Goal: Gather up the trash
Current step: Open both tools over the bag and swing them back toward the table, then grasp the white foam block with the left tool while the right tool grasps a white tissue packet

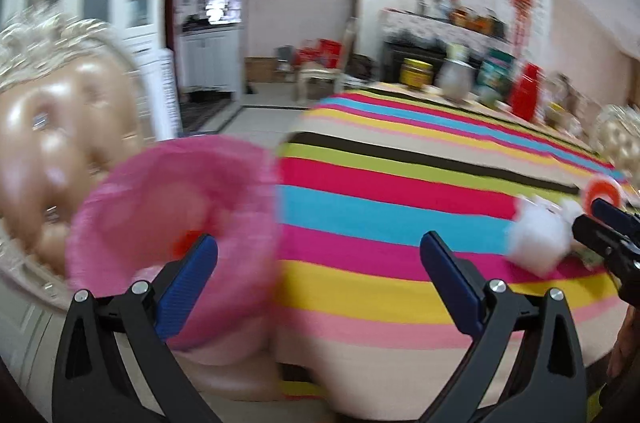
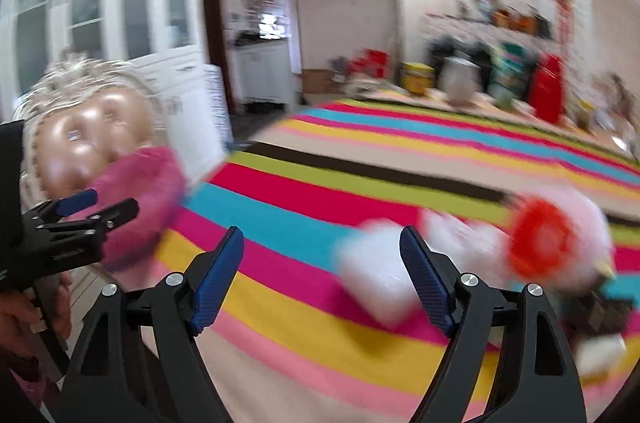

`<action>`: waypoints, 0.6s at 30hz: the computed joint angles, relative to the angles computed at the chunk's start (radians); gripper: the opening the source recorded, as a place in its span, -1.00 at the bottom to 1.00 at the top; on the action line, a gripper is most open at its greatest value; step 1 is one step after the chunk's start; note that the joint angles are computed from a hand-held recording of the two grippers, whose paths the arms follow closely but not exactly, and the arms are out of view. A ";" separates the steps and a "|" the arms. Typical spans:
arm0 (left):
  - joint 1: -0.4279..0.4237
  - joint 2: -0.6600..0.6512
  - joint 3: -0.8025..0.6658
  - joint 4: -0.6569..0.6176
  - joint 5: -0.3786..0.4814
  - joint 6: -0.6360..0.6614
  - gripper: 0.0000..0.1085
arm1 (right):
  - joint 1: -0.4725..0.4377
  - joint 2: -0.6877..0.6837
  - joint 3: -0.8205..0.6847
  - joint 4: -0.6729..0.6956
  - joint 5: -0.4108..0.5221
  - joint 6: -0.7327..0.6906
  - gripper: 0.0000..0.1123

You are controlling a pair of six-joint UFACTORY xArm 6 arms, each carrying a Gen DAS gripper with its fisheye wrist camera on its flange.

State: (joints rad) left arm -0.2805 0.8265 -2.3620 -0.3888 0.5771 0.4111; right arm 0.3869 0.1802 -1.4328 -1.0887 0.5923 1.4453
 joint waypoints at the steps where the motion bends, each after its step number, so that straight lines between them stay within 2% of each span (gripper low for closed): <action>1: -0.020 -0.008 0.013 -0.016 0.006 0.024 0.81 | -0.006 -0.052 0.066 -0.008 0.025 0.038 0.36; 6: -0.124 -0.053 0.087 -0.092 0.028 0.127 0.81 | -0.022 -0.260 0.313 -0.002 0.148 0.142 0.36; 9: -0.177 -0.060 0.105 -0.097 0.044 0.157 0.81 | -0.034 -0.368 0.435 0.025 0.207 0.182 0.36; 16: -0.258 -0.049 0.109 -0.077 0.083 0.145 0.81 | -0.076 -0.510 0.590 0.114 0.299 0.209 0.41; 18: -0.268 -0.001 0.040 -0.041 0.114 0.112 0.81 | -0.095 -0.520 0.608 0.136 0.303 0.195 0.48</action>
